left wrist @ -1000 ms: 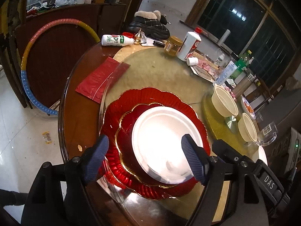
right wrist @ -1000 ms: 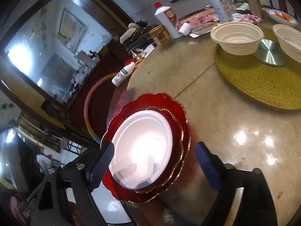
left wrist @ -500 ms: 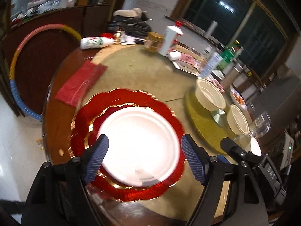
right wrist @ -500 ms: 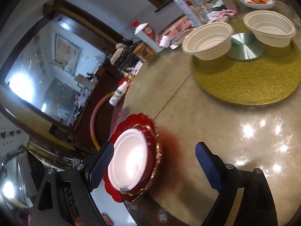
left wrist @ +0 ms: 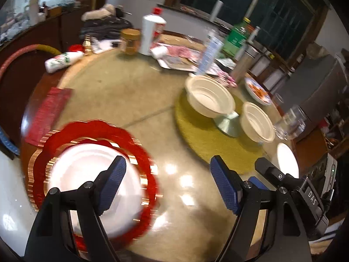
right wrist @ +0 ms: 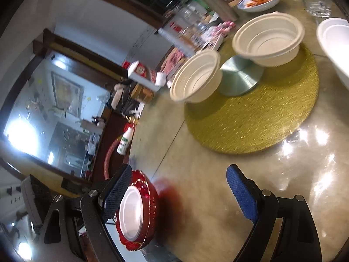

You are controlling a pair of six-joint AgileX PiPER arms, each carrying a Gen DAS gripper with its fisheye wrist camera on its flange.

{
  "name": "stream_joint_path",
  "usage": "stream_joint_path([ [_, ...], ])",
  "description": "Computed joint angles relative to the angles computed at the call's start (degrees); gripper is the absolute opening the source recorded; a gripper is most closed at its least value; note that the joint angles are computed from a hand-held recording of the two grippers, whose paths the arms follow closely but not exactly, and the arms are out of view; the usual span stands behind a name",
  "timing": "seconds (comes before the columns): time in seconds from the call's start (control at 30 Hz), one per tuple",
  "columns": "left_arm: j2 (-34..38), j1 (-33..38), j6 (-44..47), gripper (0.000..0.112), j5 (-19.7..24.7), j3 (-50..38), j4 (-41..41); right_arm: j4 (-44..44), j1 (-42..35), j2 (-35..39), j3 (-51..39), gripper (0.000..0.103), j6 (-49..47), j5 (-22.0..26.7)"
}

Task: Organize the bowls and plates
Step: 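Move both open grippers to the large white bowl beside the glass pitcher, then grasp the large white bowl rim with both grippers and lift it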

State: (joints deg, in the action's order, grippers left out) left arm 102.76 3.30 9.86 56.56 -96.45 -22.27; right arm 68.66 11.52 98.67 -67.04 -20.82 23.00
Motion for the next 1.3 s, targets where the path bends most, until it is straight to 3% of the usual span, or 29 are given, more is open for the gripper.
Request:
stream_joint_path([
  [0.2, 2.46, -9.58, -2.03, 0.080, 0.36, -1.89, 0.57, -0.66, -7.43, -11.95, 10.80, 0.091, -2.99, -1.12],
  [0.33, 5.45, -16.20, -4.92, 0.080, 0.69, -4.90, 1.39, -6.40, -15.85, -19.71, 16.26, 0.091, 0.35, -0.98],
  [0.5, 10.11, -23.34, -9.70, 0.080, 1.24, -10.46, 3.07, -8.85, -27.98, -23.21, 19.55, 0.091, 1.55, 1.68],
  [0.73, 19.49, -30.92, -16.69, 0.080, 4.38, -23.44, 6.06, -4.61, -39.28, -14.89, 16.84, 0.088, -4.37, 8.41],
  [1.2, 30.96, -36.49, -25.23, 0.079, 8.62, -38.82, 13.80, -9.05, -41.24, -4.14, 9.95, 0.055, -1.09, 9.52],
  [1.3, 31.64, -37.24, -25.14, 0.062, 8.41, -39.61, 15.89, -9.92, -40.59, -4.24, 10.03, 0.053, -0.29, 8.97],
])
